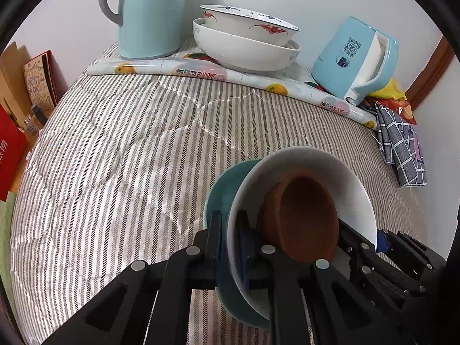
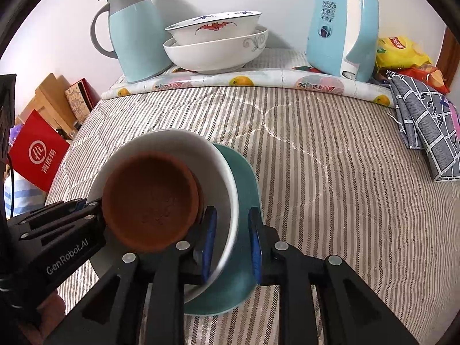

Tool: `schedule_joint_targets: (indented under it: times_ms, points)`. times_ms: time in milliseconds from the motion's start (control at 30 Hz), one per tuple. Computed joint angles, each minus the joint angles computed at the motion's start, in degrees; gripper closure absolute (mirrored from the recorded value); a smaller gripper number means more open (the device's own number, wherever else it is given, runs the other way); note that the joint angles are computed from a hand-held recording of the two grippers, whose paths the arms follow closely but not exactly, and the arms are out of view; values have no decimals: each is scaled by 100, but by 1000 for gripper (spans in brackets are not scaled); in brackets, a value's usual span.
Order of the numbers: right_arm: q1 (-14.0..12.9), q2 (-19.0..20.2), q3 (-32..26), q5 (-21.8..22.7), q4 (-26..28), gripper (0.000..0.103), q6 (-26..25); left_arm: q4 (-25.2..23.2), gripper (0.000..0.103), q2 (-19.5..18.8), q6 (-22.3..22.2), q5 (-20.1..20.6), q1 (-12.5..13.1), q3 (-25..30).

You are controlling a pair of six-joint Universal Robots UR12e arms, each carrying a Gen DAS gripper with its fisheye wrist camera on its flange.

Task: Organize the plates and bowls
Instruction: 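Lower the white bowl onto the teal plate stack with both grippers, then open both grippers and pull them back from the white bowl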

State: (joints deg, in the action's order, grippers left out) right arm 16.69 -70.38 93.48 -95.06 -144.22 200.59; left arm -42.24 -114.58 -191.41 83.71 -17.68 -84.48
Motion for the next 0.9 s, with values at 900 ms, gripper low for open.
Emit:
schedule_joint_targets:
  times_ms: [900]
  points:
    - [79, -606, 503, -224, -356, 75, -109, 69, 80, 479, -139, 314, -88, -318]
